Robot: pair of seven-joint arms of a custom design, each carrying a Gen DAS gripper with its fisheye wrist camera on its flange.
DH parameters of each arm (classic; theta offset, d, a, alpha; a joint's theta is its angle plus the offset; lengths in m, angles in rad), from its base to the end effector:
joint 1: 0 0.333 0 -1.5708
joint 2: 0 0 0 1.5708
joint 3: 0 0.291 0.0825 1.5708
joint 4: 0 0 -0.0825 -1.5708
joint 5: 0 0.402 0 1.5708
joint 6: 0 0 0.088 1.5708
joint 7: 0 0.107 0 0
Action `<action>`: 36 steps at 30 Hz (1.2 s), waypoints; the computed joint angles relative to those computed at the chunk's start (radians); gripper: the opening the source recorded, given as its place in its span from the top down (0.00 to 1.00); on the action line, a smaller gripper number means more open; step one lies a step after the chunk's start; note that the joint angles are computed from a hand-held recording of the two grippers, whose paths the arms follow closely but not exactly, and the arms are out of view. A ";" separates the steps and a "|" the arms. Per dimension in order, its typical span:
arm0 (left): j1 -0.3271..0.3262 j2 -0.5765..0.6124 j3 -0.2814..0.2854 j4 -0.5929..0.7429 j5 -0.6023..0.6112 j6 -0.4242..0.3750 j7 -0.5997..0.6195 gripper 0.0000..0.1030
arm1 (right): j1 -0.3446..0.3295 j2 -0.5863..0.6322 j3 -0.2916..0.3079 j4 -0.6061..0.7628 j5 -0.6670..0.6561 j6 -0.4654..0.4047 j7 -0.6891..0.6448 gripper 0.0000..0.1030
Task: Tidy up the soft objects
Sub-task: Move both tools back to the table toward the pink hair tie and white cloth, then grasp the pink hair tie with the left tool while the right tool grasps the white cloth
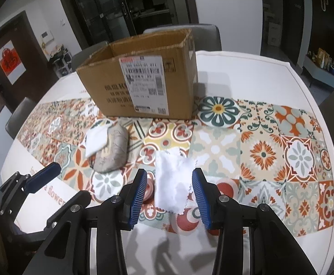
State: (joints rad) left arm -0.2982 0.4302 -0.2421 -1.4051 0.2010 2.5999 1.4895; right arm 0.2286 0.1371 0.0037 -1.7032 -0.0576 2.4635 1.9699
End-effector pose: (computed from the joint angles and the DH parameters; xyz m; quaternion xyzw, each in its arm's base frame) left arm 0.6514 -0.3541 0.5286 -0.4612 0.8016 -0.3191 0.2069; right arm 0.6470 0.1530 0.5470 -0.6264 0.7163 -0.1600 0.2625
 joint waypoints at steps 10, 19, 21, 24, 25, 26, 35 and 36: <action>-0.006 0.040 -0.003 0.010 -0.005 -0.045 0.029 0.43 | -0.006 0.039 0.001 0.006 0.045 -0.062 -0.069 0.59; -0.013 0.097 -0.002 0.063 -0.006 -0.072 0.055 0.43 | -0.009 0.092 0.002 0.049 0.089 -0.116 -0.153 0.48; -0.012 0.113 -0.004 0.080 -0.013 -0.076 0.064 0.43 | -0.011 0.106 0.003 0.064 0.101 -0.135 -0.178 0.48; -0.009 0.138 -0.011 0.107 -0.028 -0.089 0.082 0.43 | -0.011 0.123 0.002 0.081 0.114 -0.152 -0.210 0.48; -0.008 0.147 -0.015 0.119 -0.035 -0.098 0.091 0.43 | -0.013 0.127 0.004 0.086 0.123 -0.153 -0.224 0.48; -0.009 0.155 -0.014 0.129 -0.038 -0.105 0.098 0.43 | -0.015 0.133 0.005 0.092 0.133 -0.158 -0.237 0.48; -0.019 0.218 -0.013 0.209 -0.063 -0.151 0.135 0.43 | -0.010 0.183 0.003 0.152 0.149 -0.199 -0.307 0.48; -0.019 0.223 -0.014 0.216 -0.068 -0.154 0.136 0.43 | -0.010 0.190 0.003 0.159 0.151 -0.202 -0.311 0.48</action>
